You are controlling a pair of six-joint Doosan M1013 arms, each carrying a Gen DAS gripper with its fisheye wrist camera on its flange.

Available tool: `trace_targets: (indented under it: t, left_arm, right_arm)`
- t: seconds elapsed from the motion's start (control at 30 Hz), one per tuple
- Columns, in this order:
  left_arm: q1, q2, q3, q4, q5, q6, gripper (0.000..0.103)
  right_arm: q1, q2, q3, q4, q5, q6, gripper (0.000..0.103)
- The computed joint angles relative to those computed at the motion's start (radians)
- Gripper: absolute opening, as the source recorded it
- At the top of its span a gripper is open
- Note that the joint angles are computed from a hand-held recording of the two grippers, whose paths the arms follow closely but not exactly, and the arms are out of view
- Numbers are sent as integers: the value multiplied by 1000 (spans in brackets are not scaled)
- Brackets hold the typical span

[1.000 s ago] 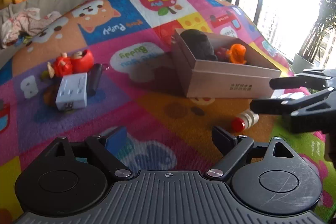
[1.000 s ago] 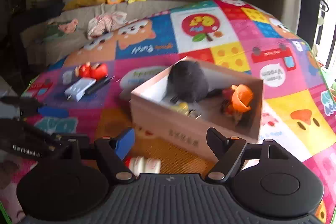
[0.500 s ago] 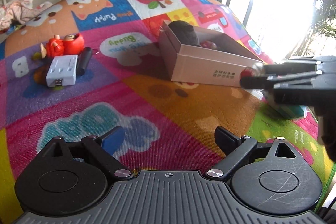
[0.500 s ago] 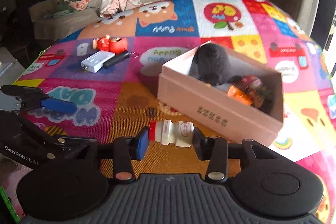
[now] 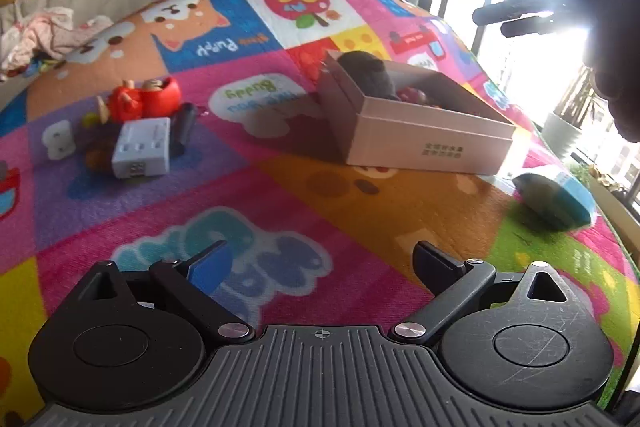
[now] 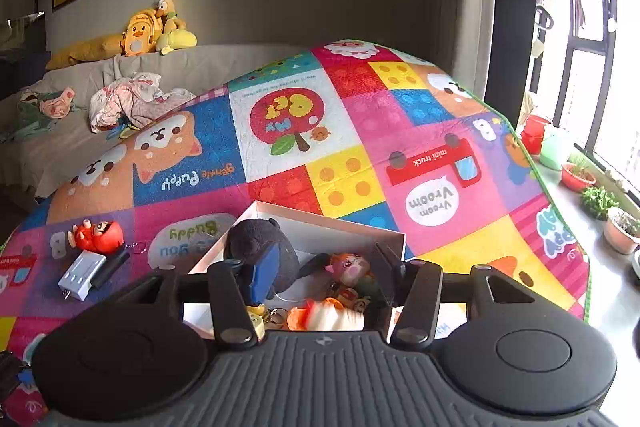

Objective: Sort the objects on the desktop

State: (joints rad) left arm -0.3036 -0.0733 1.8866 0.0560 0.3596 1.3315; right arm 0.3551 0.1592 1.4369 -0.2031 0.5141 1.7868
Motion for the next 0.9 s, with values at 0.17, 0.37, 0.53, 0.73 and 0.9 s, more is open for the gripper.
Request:
trace_targets:
  t: [0.17,0.37,0.53,0.73,0.9]
  left_arm:
    - [26,-1,-9,380,19,-359,100]
    - [73,8,-33,560,51,-461,100]
    - [98,13,-39,481,65,-380,101]
    - [102,15,-35,432,62,-326,101]
    - [111,34,-48,355,65,-251,101]
  right_arm:
    - [40,47,-54,199,24,-211,67]
    - [112,200,-229,433,171,-437,82]
    - [164,359,-423,493,321,-411,95]
    - [219,477,-553,337,368,-310,101]
    - [207,412,-461,372,265,-381,79]
